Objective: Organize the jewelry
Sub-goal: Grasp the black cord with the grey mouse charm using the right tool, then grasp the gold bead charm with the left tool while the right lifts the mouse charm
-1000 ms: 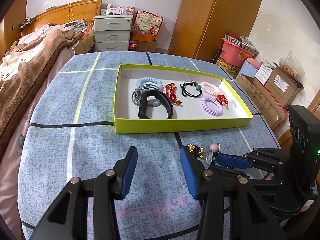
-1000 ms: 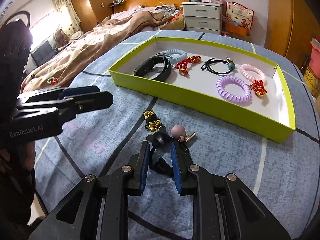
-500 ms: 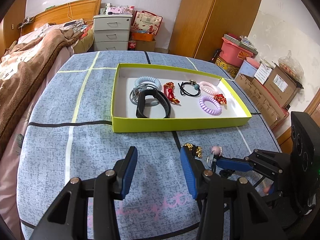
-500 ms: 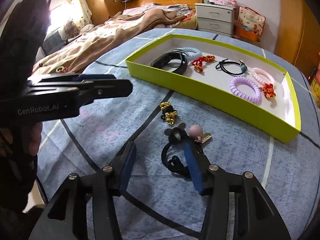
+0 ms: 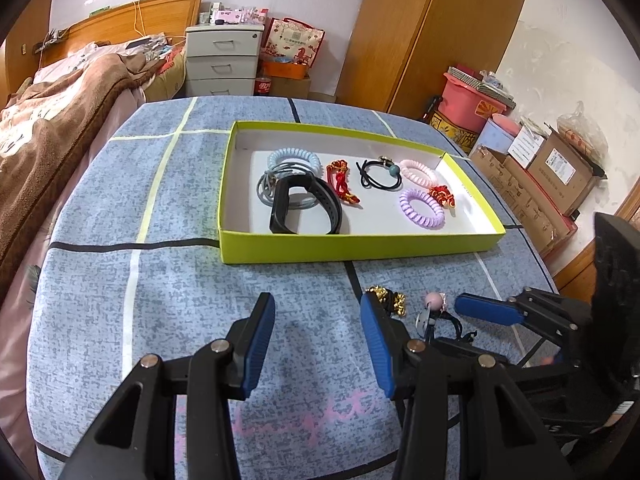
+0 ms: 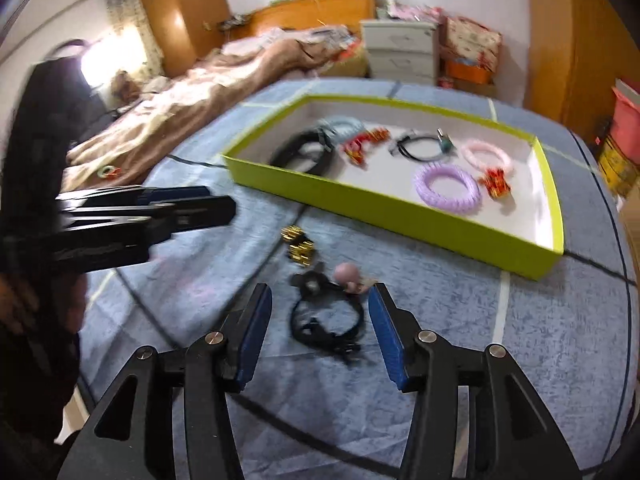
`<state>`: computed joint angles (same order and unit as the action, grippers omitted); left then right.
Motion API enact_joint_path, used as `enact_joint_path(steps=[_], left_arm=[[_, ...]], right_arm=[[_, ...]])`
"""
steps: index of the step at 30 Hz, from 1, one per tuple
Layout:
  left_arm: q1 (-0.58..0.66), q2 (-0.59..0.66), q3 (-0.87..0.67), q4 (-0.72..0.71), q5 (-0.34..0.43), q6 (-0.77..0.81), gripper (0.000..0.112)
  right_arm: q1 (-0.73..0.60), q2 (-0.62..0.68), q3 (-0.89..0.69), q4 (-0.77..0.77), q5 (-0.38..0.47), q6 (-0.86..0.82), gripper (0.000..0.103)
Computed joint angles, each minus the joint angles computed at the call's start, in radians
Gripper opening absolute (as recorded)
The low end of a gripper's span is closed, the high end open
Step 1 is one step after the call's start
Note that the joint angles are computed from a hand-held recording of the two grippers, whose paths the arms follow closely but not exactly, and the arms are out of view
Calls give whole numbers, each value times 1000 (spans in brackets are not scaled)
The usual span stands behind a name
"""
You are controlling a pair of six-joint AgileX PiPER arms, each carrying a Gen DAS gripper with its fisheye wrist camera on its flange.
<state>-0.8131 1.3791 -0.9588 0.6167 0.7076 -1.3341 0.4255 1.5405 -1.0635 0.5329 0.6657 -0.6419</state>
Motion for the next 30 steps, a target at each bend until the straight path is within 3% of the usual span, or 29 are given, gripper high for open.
enact_joint_path(steps=[4,8,18,25,30], left_arm=[[-1,-1,5,1,-1,-8,46],[-1,2,3,-7,-4,-1,46],[14,36,-22,-52,-59,63,49],[-1,106,-84,-88,-72,128,51],[-30,161,-139,-70,-34,130,51]], right_arm=[[41,18,-10,-58,-31,66,51],[105,13,-6,-239,-82,195,51],[37,-2,13,-230,-100,166,49],[-22,-13,20,-194,-91,122,21],[-63,-21,21,-157,-70,77,12]])
